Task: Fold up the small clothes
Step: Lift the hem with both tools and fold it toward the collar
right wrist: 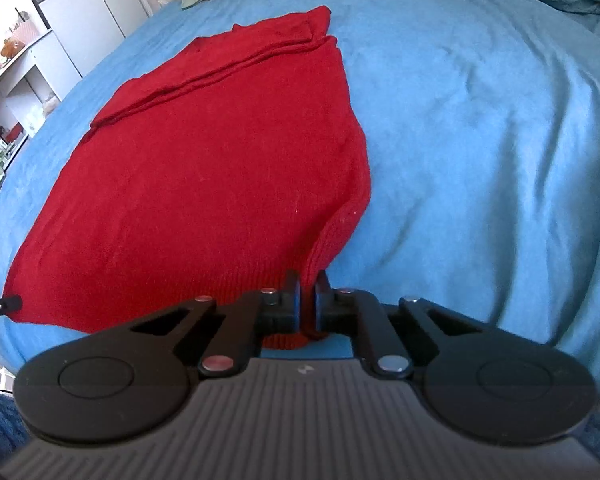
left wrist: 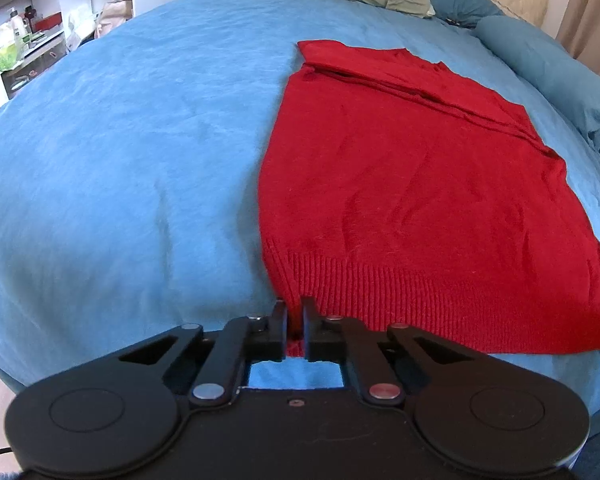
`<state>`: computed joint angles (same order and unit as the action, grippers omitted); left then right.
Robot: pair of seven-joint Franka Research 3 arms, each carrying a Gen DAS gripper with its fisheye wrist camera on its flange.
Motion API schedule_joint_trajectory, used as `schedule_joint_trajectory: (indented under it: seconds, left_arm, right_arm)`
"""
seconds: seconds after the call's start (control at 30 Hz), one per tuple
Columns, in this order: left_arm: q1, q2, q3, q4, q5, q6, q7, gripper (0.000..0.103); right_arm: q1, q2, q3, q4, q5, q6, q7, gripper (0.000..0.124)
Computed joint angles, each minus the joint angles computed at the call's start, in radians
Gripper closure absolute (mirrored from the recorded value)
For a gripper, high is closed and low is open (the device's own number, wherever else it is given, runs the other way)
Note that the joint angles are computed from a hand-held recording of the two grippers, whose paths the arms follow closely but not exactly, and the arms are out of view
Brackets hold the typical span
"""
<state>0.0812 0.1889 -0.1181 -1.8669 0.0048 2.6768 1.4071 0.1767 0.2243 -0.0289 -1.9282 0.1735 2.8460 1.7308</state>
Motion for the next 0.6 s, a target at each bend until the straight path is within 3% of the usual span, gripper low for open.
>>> schedule_joint_trajectory:
  seconds: [0.17,0.37,0.6]
  left_arm:
    - [0.006,-0.019,-0.008,0.019,-0.038,-0.032,0.011,0.098]
    - [0.016,-0.042,-0.016,0.076,-0.148,-0.042,0.077,0.098]
    - [0.014,0.079,-0.025,0.341,-0.191,-0.075,0.096,0.098]
  right_arm:
    - [-0.012,-0.015,0.012,0.003,0.042,0.008,-0.004,0.103]
    - [-0.049,-0.032,0.048,0.039,0.157,-0.004,-0.124,0.103]
    - [-0.089,0.019,0.071,0.224,0.325,-0.070,-0.237,0.104]
